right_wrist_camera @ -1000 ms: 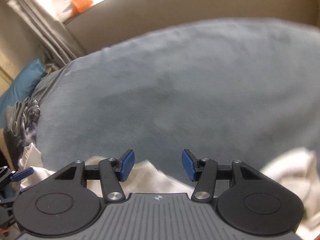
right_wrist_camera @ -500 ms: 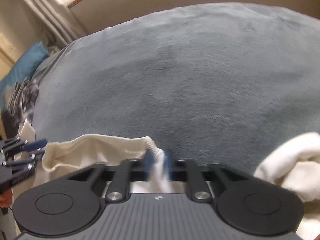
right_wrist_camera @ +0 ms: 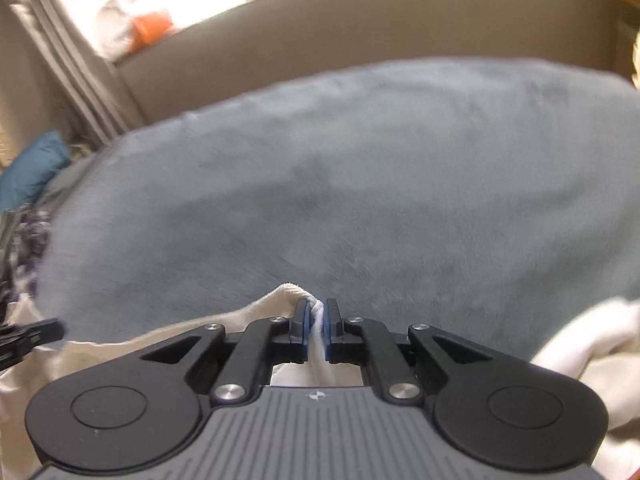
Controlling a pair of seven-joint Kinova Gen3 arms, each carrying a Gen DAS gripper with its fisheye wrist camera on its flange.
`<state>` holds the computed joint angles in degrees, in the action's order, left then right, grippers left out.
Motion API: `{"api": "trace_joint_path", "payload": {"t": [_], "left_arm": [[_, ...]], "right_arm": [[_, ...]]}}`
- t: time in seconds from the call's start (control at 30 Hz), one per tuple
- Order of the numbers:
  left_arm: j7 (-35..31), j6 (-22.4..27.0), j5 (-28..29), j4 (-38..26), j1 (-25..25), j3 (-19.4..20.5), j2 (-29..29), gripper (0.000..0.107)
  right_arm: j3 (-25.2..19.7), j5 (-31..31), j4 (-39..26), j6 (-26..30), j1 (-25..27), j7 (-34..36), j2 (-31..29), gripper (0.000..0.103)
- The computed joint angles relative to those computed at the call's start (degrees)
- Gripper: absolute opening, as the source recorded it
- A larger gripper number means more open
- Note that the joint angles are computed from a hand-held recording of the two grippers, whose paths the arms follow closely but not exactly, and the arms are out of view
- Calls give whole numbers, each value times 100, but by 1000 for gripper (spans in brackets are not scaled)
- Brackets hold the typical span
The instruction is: Fold clothes
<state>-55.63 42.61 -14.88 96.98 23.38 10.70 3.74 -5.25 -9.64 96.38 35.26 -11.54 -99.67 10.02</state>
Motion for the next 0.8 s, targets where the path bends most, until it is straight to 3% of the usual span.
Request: {"api": "trace_joint_path", "payload": {"t": [0.1, 0.17, 0.23, 0.33, 0.43, 0.57, 0.8], "left_arm": [[-365, 56, 515, -145, -106, 12, 28, 9], [-575, 131, 809, -308, -146, 23, 121, 26], [-738, 259, 1033, -520, -139, 46, 280, 32], [-920, 629, 1246, -903, -99, 112, 594, 32], [-816, 1015, 988, -1221, 232, -67, 787, 32], [-1056, 1041, 1334, -1251, 55, -31, 695, 32], [-1464, 1225, 1373, -1350, 96, 6, 737, 37]], "right_arm": [[37, 179, -49, 59, -94, -147, 103, 7], [27, 180, -46, 66, -76, -130, 103, 7], [10, 122, -59, 93, -28, -52, 116, 7], [-1, 74, -150, 182, 3, 37, 163, 7], [10, 104, -194, 248, -28, 2, 170, 7], [-5, 4, -206, 259, 33, 82, 195, 8], [-3, -87, -132, 174, 63, 116, 196, 8]]}}
